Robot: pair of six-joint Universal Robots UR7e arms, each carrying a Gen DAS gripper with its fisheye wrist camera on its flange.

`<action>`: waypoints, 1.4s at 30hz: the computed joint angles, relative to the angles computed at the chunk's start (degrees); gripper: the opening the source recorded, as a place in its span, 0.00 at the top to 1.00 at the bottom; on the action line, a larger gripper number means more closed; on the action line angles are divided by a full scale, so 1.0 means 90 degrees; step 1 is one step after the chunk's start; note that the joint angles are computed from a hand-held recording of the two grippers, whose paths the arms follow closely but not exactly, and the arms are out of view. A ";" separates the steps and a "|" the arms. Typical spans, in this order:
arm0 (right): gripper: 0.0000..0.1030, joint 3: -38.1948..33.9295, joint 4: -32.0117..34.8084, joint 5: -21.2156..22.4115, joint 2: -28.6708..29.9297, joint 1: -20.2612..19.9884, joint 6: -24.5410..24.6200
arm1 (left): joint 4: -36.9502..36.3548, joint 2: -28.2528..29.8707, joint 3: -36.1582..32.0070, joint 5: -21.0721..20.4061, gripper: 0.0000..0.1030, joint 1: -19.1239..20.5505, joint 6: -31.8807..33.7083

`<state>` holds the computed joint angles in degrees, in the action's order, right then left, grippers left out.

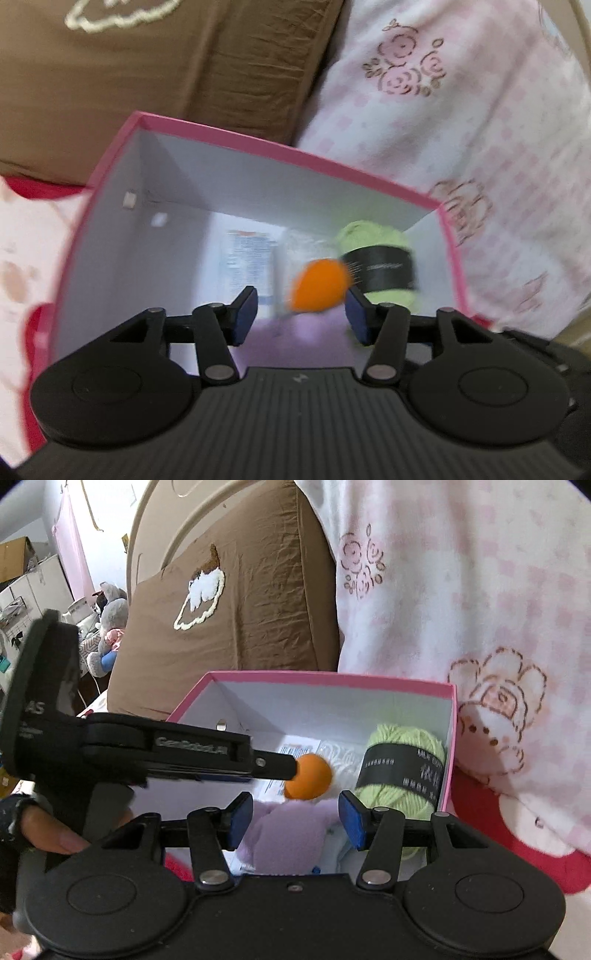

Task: Organize objects

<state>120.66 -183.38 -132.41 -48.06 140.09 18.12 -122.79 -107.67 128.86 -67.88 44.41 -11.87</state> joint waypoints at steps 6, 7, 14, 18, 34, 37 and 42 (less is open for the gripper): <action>0.45 0.0185 0.0039 0.0191 -0.0089 0.0164 0.0269 | 0.1036 -0.0568 -0.0209 0.0436 0.43 -0.0304 -0.0078; 0.44 0.0199 0.0029 0.0174 -0.0093 0.0216 0.0268 | 0.1227 -0.0676 -0.0274 0.0421 0.43 -0.0328 -0.0143; 0.40 0.0031 0.0505 -0.0238 -0.0074 0.0713 0.0498 | 0.2566 -0.1249 -0.0700 0.0531 0.41 -0.0770 -0.0577; 0.40 -0.0158 0.1493 -0.0267 -0.0225 0.0906 0.1244 | 0.3419 -0.1548 -0.0960 0.0717 0.41 -0.1188 -0.0675; 0.27 -0.0960 0.3649 -0.1053 -0.0212 0.2051 0.2860 | 0.5896 -0.2242 -0.1894 0.0759 0.32 -0.2504 -0.1887; 0.26 -0.1125 0.4106 -0.1262 -0.0156 0.2179 0.3157 | 0.6540 -0.2371 -0.2078 0.0922 0.29 -0.2952 -0.2317; 0.25 -0.1298 0.4764 -0.1252 -0.0161 0.2284 0.3554 | 0.6767 -0.2501 -0.2341 0.0597 0.26 -0.3124 -0.2591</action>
